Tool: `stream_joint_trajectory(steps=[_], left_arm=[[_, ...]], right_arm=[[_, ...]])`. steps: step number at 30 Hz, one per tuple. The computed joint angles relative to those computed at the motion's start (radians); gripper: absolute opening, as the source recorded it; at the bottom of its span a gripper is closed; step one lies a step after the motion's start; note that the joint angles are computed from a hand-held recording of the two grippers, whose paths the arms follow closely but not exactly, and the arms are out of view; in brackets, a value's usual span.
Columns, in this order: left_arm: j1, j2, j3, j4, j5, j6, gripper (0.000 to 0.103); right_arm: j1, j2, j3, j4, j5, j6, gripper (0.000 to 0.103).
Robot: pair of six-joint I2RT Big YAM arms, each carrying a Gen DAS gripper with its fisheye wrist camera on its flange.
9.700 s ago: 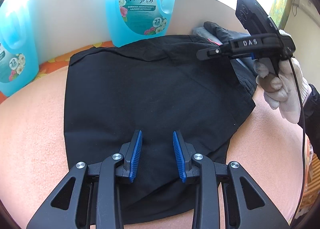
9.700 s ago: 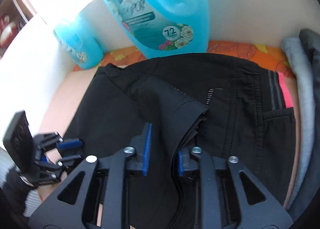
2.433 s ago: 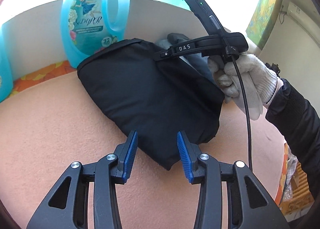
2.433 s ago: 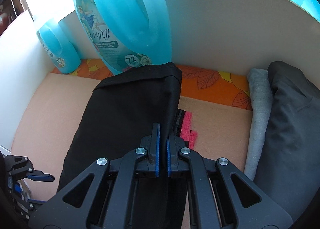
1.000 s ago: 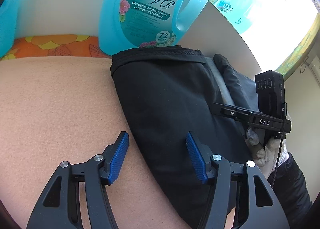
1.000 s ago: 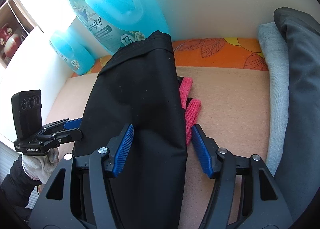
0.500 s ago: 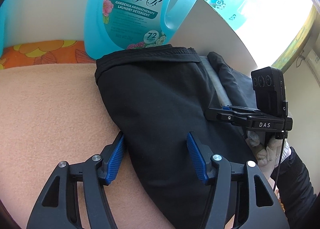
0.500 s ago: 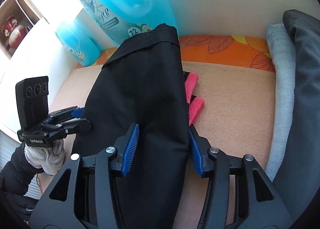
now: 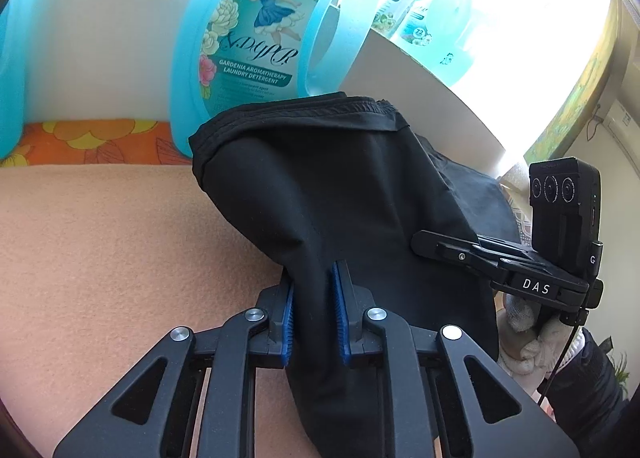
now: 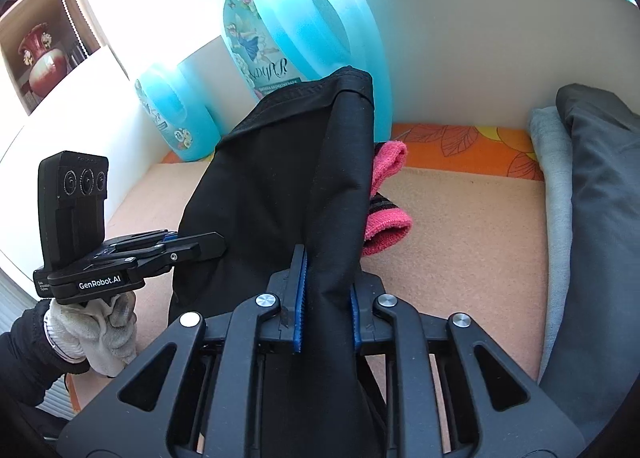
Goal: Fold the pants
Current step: 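Lift the trouser bundle with the right tool and carry it toward the grey stack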
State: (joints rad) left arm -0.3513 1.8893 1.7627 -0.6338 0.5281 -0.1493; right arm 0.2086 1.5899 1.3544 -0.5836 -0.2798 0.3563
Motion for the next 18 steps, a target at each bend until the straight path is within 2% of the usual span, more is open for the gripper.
stream_joint_trajectory(steps=[10,18], left_arm=[[-0.039,-0.061,0.003,0.018,0.007,0.015,0.012],[-0.141,0.002,0.168,-0.002,0.005,0.01,0.012]], right_arm=[[-0.023,-0.165,-0.068,-0.012,0.06,0.018,0.017],[-0.108,-0.296,-0.096,-0.064,0.129,-0.015,0.017]])
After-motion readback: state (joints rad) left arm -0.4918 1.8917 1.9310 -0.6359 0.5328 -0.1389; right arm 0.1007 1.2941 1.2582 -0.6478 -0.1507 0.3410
